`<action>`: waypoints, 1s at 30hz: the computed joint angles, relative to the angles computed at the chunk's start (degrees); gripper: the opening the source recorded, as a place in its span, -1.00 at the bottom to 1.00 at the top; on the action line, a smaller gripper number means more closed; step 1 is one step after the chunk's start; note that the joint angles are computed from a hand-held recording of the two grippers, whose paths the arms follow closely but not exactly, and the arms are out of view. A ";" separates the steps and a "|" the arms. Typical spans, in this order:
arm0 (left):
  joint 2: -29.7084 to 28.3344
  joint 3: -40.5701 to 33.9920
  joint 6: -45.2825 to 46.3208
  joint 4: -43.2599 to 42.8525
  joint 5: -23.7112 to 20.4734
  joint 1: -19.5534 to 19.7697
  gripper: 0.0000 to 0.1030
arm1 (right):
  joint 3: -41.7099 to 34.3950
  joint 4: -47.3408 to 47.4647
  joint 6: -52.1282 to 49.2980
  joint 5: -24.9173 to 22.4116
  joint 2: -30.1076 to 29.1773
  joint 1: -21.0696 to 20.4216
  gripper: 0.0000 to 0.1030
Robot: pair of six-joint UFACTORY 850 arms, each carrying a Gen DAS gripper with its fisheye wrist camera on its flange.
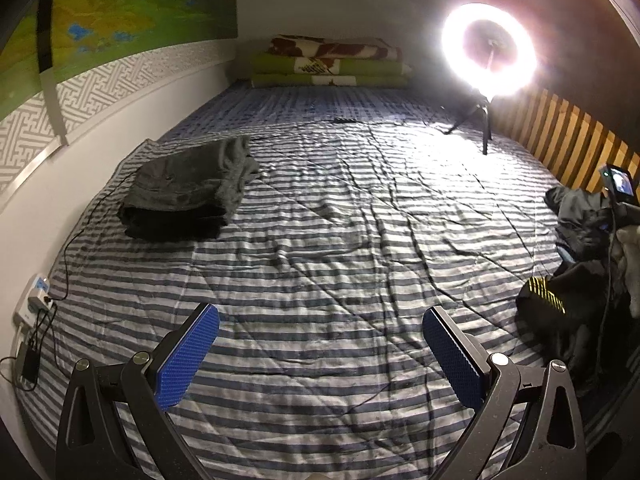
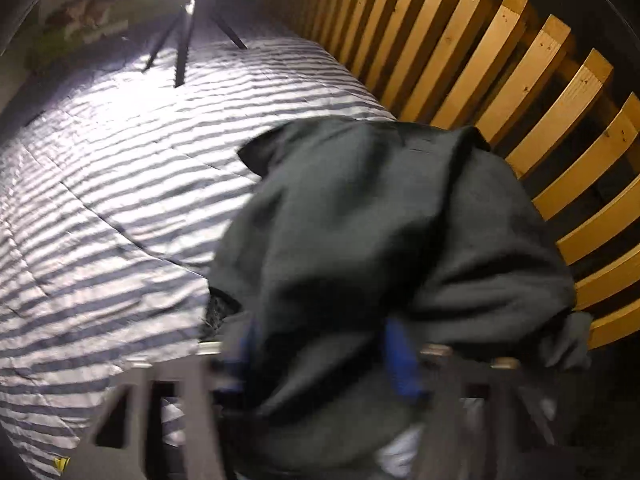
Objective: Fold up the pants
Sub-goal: 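Grasp the black trousers in the clothes heap with the right tool and lift, then carry the black trousers with the right tool and lay them across the bed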
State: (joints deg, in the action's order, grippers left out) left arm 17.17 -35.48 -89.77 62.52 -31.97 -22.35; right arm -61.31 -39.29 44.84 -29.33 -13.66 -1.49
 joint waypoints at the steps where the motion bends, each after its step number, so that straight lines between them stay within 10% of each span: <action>1: 1.22 0.59 -0.07 -0.05 -0.42 0.29 1.00 | 0.48 2.20 -2.03 1.51 0.89 -0.64 -0.72; 14: 15.68 6.39 4.49 -4.05 -2.84 1.75 0.99 | -3.15 14.99 -15.24 3.76 21.48 5.80 -0.95; 30: 41.91 11.67 21.50 -14.32 -12.96 12.65 1.00 | -23.31 29.21 -23.59 2.50 12.23 47.07 -0.95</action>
